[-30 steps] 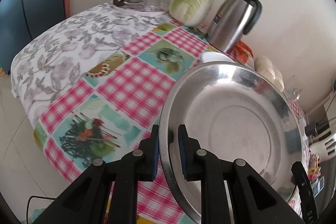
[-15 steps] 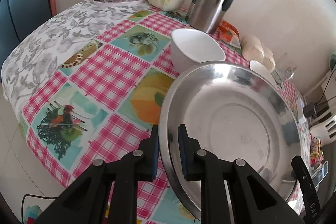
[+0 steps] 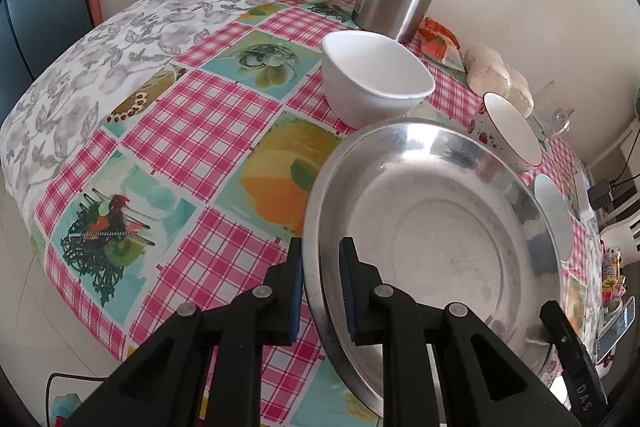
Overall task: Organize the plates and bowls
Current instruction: 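Lift the steel tray and carry it over the square white plate, then lower the steel tray onto the square plate and open both grippers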
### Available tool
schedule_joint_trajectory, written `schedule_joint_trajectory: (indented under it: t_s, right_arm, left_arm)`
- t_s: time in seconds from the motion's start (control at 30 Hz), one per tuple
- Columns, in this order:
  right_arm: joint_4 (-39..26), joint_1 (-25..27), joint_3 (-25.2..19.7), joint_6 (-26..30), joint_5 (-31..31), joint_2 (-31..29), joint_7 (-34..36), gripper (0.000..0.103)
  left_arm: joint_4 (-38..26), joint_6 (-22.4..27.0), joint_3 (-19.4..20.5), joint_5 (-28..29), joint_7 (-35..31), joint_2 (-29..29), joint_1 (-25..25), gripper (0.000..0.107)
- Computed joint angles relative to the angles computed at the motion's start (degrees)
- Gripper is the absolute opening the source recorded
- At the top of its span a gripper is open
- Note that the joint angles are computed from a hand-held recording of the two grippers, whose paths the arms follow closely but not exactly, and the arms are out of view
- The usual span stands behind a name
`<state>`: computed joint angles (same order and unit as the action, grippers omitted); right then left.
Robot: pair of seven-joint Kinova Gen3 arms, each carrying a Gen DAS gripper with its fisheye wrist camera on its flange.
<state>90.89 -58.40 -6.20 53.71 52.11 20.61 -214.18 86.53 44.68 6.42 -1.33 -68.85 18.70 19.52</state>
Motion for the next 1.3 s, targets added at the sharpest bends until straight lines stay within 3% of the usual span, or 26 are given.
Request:
schedule_joint_trajectory:
  t_s: [0.57,0.7,0.77,0.83,0.93,1.17,1.3]
  right_arm:
    - [-3.4,0.37,0.95,2.23,-5.29,2.21,7.41,0.023]
    - [-3.23,0.35,1.2,2.15,-5.66,2.07,7.28,0.022]
    - [-3.28,0.54,1.17,2.32,-6.29,2.06,7.32,0.037]
    - [-3.07,0.59,1.22,2.24,-6.67,1.97,6.81,0.045]
    - [-2.77,0.62,1.3,2.36,-6.97,1.79,6.14,0.049]
    - [-2.86,-0.19,1.22,5.02,-6.07,1.38,3.6,0.07]
    - [-2.9,-0.25,0.89,5.73,-5.26,1.41,2.8,0.079]
  left_arm:
    - [-1.38,1.19,0.33,0.93,-2.53,1.6,-0.27,0.018]
    - [-1.55,1.64,-0.03,0.75,-2.47,1.56,-0.34,0.023]
    - [-1.72,2.0,-0.09,0.82,-2.28,1.66,-0.42,0.031]
    - [-1.83,2.31,-0.08,0.97,-2.23,1.76,-0.56,0.034]
    - [-1.98,2.51,-0.28,0.66,-1.67,1.71,-0.36,0.039]
    - [-2.32,3.02,-0.66,-1.01,-0.3,1.49,0.65,0.071]
    - [-2.16,2.77,-1.06,-3.65,0.67,1.32,1.91,0.079]
